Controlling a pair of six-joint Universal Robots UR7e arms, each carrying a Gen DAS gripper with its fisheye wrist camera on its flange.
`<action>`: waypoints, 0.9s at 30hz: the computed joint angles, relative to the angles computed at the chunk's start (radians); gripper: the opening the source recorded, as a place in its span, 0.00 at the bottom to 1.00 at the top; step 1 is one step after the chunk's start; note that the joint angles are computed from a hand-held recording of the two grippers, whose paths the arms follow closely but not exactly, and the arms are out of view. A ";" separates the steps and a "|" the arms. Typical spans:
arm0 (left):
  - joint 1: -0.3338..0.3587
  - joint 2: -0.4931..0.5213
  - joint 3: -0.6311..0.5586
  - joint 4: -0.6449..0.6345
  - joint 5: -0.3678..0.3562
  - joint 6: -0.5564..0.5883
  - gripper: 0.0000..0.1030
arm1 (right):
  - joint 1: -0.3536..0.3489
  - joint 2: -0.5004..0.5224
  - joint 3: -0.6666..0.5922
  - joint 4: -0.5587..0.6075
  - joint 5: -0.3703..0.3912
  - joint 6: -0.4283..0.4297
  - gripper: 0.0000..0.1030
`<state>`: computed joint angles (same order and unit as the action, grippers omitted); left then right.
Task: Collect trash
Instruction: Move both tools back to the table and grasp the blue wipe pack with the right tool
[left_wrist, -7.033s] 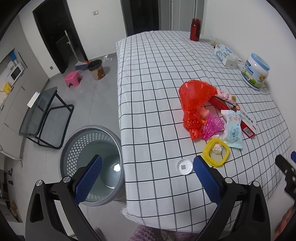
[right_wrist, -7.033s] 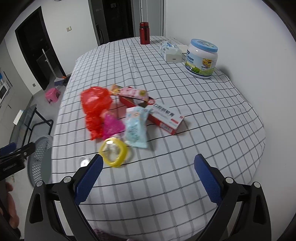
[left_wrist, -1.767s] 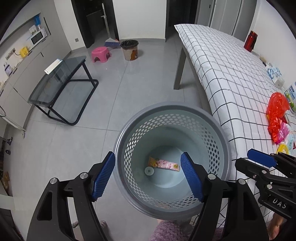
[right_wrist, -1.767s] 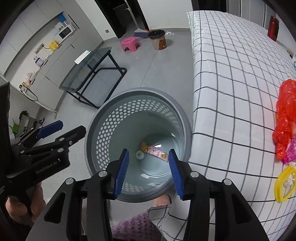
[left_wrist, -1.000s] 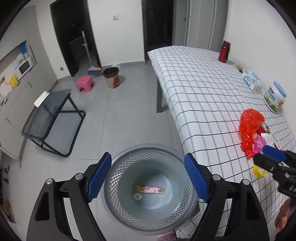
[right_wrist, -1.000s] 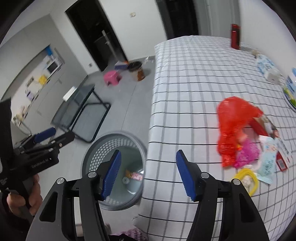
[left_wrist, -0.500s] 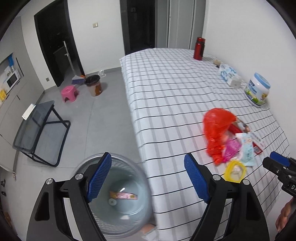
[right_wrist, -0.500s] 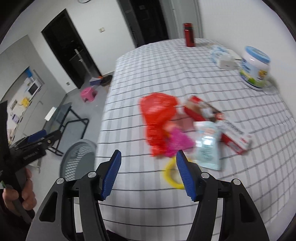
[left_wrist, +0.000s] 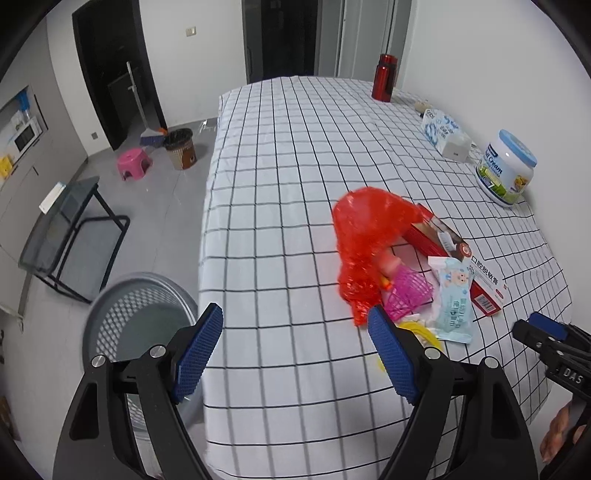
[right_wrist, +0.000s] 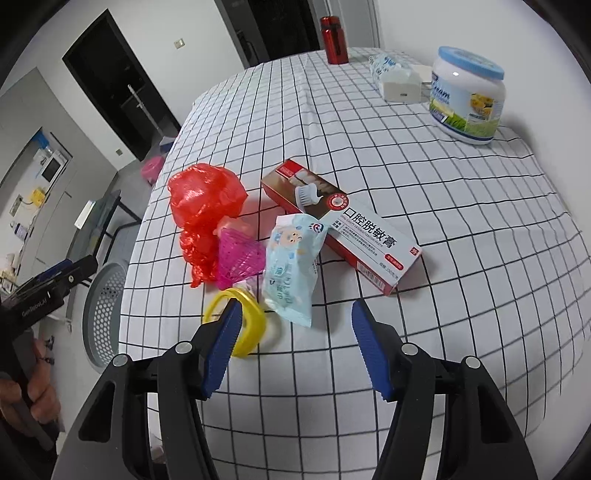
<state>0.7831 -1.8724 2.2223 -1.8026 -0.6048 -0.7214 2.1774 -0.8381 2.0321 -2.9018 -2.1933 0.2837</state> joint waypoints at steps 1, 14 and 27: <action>-0.002 0.007 0.005 0.001 0.001 -0.020 0.77 | -0.010 0.005 -0.002 -0.008 0.009 -0.013 0.58; -0.007 0.039 0.068 0.034 0.011 -0.162 0.79 | -0.077 0.132 -0.100 -0.006 0.049 -0.044 0.58; -0.017 0.009 0.083 0.092 -0.002 -0.251 0.79 | -0.093 0.204 -0.171 0.071 0.003 -0.012 0.58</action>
<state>0.7664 -1.8630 2.3052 -1.7109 -0.6070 -0.9721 2.0844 -0.6337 1.8614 -2.8309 -2.1902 0.2717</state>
